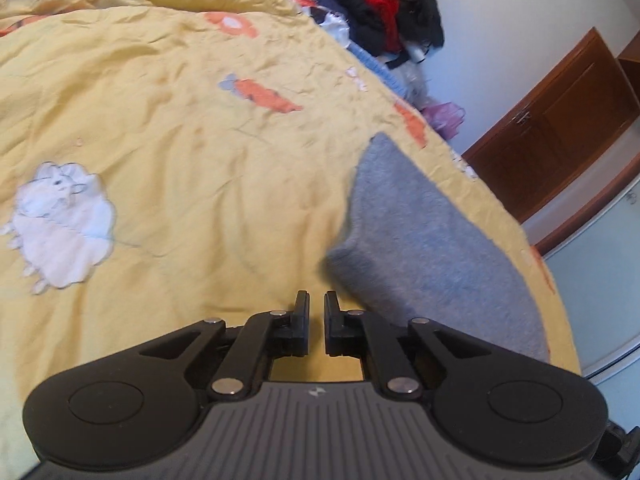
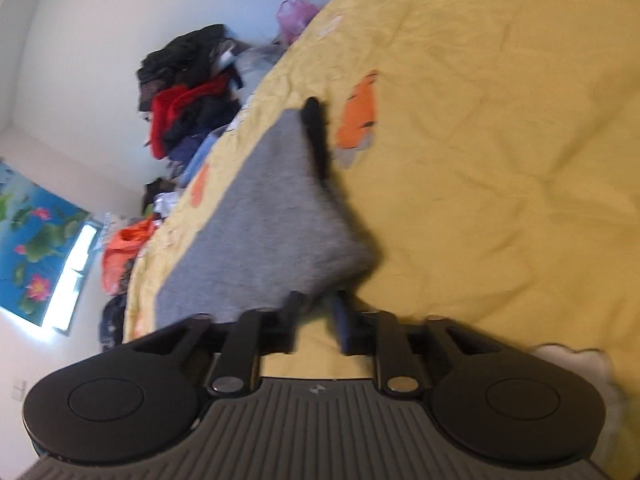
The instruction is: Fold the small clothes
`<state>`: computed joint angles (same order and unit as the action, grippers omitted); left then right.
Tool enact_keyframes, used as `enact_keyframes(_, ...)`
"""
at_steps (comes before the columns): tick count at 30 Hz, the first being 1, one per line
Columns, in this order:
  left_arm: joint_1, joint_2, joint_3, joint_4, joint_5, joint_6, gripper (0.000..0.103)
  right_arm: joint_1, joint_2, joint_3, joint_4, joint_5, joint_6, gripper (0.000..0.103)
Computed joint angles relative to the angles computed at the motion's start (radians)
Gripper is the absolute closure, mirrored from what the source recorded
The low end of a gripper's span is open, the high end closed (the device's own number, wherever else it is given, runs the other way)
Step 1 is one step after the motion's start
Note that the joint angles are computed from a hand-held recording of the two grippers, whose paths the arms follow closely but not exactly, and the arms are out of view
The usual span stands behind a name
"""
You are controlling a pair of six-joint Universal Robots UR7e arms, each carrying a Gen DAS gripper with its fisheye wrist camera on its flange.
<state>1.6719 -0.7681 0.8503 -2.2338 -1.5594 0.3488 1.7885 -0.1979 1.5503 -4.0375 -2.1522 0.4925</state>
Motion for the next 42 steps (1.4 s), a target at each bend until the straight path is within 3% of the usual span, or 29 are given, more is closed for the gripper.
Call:
enact_keyframes(1,0.000,-0.003,0.002,-0.017,0.002,0.012,0.091,0.004,0.000,0.004,-0.029,-0.002,-0.019,0.052)
enact_keyframes(2,-0.003,-0.003,0.005,-0.042,0.012,0.030,0.080,0.013,0.000,-0.003,-0.052,-0.027,-0.048,0.038)
enact_keyframes(3,-0.013,-0.003,0.015,-0.083,0.037,0.052,0.071,0.020,-0.002,-0.014,-0.068,-0.051,-0.095,0.033)
enact_keyframes(4,-0.023,-0.002,0.027,-0.125,0.062,0.073,0.053,0.023,-0.010,-0.025,-0.066,-0.068,-0.144,0.029)
enact_keyframes(5,-0.033,0.000,0.041,-0.171,0.074,0.101,0.049,0.024,-0.020,-0.043,-0.051,-0.082,-0.189,0.029)
enact_keyframes(10,-0.097,0.033,0.087,-0.322,0.052,0.336,0.049,0.003,-0.049,-0.178,0.100,-0.078,-0.388,0.029)
enact_keyframes(12,-0.121,0.072,0.076,-0.365,0.032,0.409,0.049,-0.012,-0.027,-0.284,0.167,-0.080,-0.482,0.029)
enact_keyframes(15,-0.157,0.158,0.029,-0.439,0.065,0.519,0.049,-0.036,0.028,-0.491,0.321,-0.131,-0.610,0.029)
enact_keyframes(18,-0.179,0.235,-0.050,-0.414,0.122,0.547,0.049,-0.068,0.064,-0.660,0.560,-0.153,-0.600,0.030)
enact_keyframes(22,-0.186,0.274,-0.098,-0.352,0.136,0.564,0.049,-0.102,0.097,-0.780,0.750,-0.102,-0.516,0.030)
enact_keyframes(24,-0.187,0.290,-0.116,-0.330,0.143,0.576,0.049,-0.109,0.110,-0.816,0.825,-0.071,-0.524,0.042)
enact_keyframes(25,-0.189,0.302,-0.129,-0.323,0.157,0.578,0.049,-0.108,0.125,-0.850,0.875,-0.086,-0.531,0.068)
enact_keyframes(26,-0.190,0.319,-0.157,-0.305,0.169,0.578,0.049,-0.107,0.143,-0.881,0.886,-0.095,-0.563,0.079)
enact_keyframes(30,-0.194,0.434,-0.383,-0.141,0.212,0.542,0.043,-0.116,0.126,-0.845,0.811,-0.051,-0.560,0.085)
enact_keyframes(32,-0.188,0.502,-0.525,-0.057,0.204,0.508,0.036,-0.124,0.124,-0.829,0.763,-0.075,-0.553,0.085)
enact_keyframes(34,-0.193,0.511,-0.543,-0.058,0.219,0.519,0.036,-0.140,0.103,-0.776,0.726,-0.035,-0.520,0.086)
enact_keyframes(36,-0.200,0.492,-0.526,-0.052,0.219,0.513,0.038,-0.140,0.088,-0.749,0.718,-0.025,-0.510,0.079)
enact_keyframes(38,-0.203,0.460,-0.482,-0.086,0.171,0.508,0.038,-0.122,0.089,-0.760,0.730,-0.073,-0.504,0.051)
enact_keyframes(40,-0.208,0.445,-0.448,-0.150,0.135,0.528,0.038,-0.095,0.127,-0.805,0.627,-0.119,-0.608,0.050)
enact_keyframes(42,-0.218,0.489,-0.514,-0.142,0.157,0.546,0.038,-0.081,0.142,-0.808,0.524,-0.074,-0.666,0.050)
